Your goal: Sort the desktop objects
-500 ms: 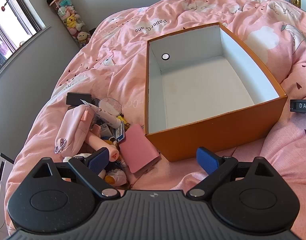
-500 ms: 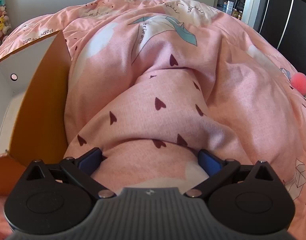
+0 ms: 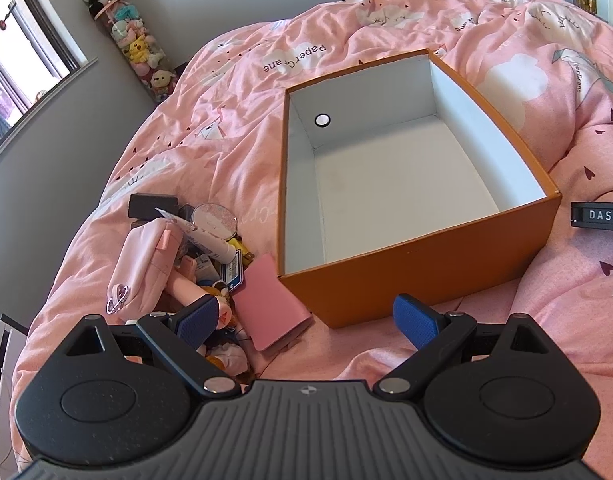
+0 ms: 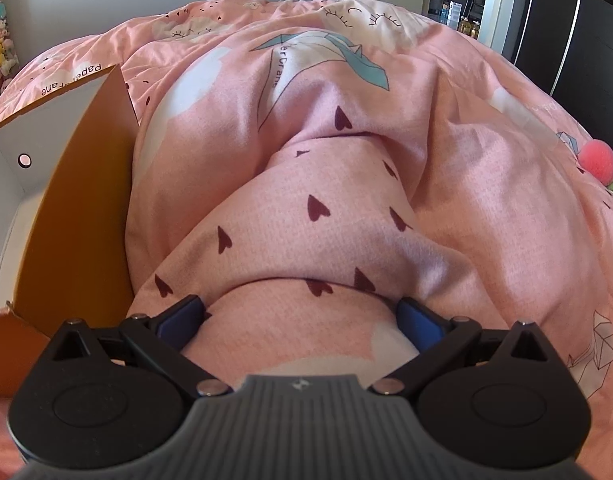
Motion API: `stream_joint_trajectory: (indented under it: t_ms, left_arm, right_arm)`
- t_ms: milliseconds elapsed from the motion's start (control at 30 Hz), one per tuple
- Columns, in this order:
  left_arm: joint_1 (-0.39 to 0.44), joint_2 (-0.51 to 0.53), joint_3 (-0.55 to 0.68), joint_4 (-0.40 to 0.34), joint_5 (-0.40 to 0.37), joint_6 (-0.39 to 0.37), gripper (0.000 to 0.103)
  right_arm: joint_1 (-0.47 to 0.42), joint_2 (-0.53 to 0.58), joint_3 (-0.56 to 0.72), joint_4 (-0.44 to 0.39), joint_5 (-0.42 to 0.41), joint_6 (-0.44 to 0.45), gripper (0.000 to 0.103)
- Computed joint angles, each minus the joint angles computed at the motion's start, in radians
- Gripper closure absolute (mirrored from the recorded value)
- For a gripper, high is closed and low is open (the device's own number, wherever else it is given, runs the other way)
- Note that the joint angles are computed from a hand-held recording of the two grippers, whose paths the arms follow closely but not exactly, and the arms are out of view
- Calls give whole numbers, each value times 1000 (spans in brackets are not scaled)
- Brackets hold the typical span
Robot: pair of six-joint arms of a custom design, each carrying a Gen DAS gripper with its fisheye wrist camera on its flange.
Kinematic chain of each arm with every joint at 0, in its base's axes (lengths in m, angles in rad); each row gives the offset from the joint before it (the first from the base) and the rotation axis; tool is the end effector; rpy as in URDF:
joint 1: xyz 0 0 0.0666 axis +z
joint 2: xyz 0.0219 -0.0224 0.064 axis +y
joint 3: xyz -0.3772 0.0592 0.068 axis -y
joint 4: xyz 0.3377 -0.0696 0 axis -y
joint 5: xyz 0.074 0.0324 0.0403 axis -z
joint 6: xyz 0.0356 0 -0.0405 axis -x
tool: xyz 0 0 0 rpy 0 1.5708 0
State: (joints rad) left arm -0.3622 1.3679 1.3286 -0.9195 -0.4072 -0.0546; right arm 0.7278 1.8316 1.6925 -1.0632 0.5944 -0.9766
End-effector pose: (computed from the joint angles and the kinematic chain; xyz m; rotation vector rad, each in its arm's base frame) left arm 0.3892 -0.1328 0.4131 0.3510 2.4332 0.3818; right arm 0.4290 0.3549 0.3341 0.4439 2.4197 -0.1507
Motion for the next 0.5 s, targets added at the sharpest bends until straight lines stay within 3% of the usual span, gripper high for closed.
stream_joint_trajectory:
  t_ms: [500]
  left_arm:
    - [3,-4,-1,-5,17,8,0]
  right_arm:
    - [1,2,1,1,0,0,0]
